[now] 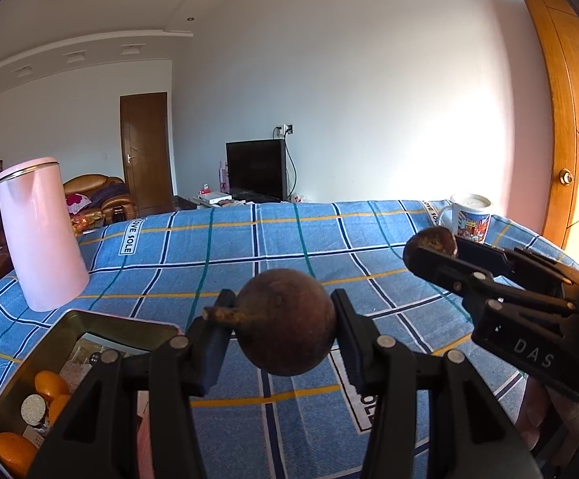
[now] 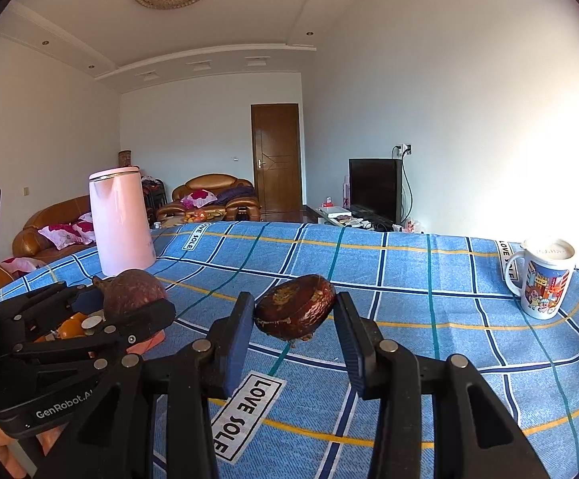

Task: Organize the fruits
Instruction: 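Carry the passion fruit in the left tool and date in the right tool to the tin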

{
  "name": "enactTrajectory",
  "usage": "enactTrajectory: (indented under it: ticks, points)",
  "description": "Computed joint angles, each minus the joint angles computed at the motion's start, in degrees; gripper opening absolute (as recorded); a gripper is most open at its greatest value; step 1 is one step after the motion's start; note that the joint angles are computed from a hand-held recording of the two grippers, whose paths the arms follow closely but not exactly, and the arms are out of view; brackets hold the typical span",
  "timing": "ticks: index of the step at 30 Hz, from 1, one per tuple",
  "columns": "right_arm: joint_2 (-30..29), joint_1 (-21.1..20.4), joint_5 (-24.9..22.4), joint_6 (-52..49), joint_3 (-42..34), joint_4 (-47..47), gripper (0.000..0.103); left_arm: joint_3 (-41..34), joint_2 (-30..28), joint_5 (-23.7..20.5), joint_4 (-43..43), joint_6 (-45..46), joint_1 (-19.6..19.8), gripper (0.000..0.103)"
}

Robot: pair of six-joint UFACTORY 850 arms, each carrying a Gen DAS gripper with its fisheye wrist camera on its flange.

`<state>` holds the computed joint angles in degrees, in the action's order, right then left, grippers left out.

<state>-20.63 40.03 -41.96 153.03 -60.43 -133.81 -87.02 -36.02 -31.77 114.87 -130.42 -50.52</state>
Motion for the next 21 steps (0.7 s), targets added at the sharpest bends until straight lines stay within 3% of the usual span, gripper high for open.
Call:
enactTrajectory:
  ticks: [21]
  points:
    - [-2.81, 4.42, 4.5, -0.76, -5.52, -3.14, 0.043, 10.82, 8.12, -1.5, 2.74, -6.55, 1.98, 0.051]
